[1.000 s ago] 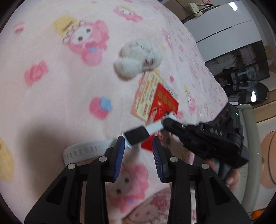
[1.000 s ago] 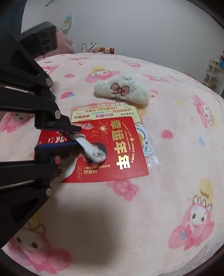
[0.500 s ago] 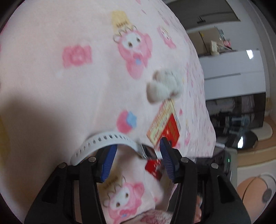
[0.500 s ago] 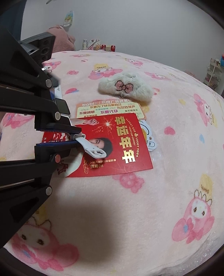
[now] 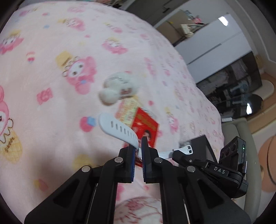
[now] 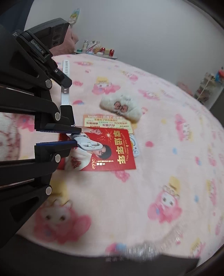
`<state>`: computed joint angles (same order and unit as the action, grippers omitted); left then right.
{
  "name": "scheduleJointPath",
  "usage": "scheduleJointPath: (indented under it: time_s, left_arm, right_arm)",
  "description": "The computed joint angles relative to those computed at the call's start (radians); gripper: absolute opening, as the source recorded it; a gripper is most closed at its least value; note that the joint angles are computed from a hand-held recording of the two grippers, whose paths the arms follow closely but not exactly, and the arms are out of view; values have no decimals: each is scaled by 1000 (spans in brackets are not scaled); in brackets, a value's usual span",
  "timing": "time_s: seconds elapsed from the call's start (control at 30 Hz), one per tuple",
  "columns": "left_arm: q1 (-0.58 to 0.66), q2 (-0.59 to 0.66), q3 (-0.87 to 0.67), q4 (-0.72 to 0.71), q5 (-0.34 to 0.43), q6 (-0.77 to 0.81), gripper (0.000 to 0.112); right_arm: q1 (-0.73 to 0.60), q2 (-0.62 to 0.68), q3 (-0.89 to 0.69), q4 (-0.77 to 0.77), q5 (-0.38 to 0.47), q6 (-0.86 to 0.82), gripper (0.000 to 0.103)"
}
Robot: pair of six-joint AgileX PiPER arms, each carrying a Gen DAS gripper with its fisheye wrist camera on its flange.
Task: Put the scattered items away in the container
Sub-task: 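Carry the smartwatch with the left gripper over the black box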
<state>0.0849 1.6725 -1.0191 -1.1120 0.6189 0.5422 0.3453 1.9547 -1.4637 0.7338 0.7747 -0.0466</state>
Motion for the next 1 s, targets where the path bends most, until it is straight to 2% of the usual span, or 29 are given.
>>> scheduleJointPath:
  time_s: [0.03,0.1,0.17,0.33,0.47,0.53,0.6,0.77,0.9,1.0]
  left_arm:
    - [-26,-14,-6,2,-3,-9,4]
    - [-62,-62,3,7,8,-2,4]
    - [-105,-96,-5,36,14,-30,4]
    - [-279,-132,-72,149,-14,-184,4]
    - [-428,-143,-120,236,-60,-293,4]
    - [-503,-123,-169,337,-66,-399,4]
    - [-580,-94,-224,466,-70,-522,5]
    - [-702,-16,-341,554,-56,-620,4]
    - [-781,85,-490,664,-15,-720,5]
    - [-824,183,-629,755,34,-791,5]
  right_arm:
    - [3,-37,32,2,-13,1,6]
    - [-77,-154,139,31,12,-77,6]
    - [-99,-229,171,19,18,-66,6]
    - [-216,-439,295,-17,53,-51,6]
    - [-347,-560,360,-30,133,-91,6]
    - [-424,-615,395,-29,166,-126,6]
    - [-504,-657,419,-21,201,-166,6]
    - [-729,-713,461,8,301,-294,6]
    - [-877,-690,441,10,363,-388,6]
    - [-929,-639,383,-19,386,-426,6]
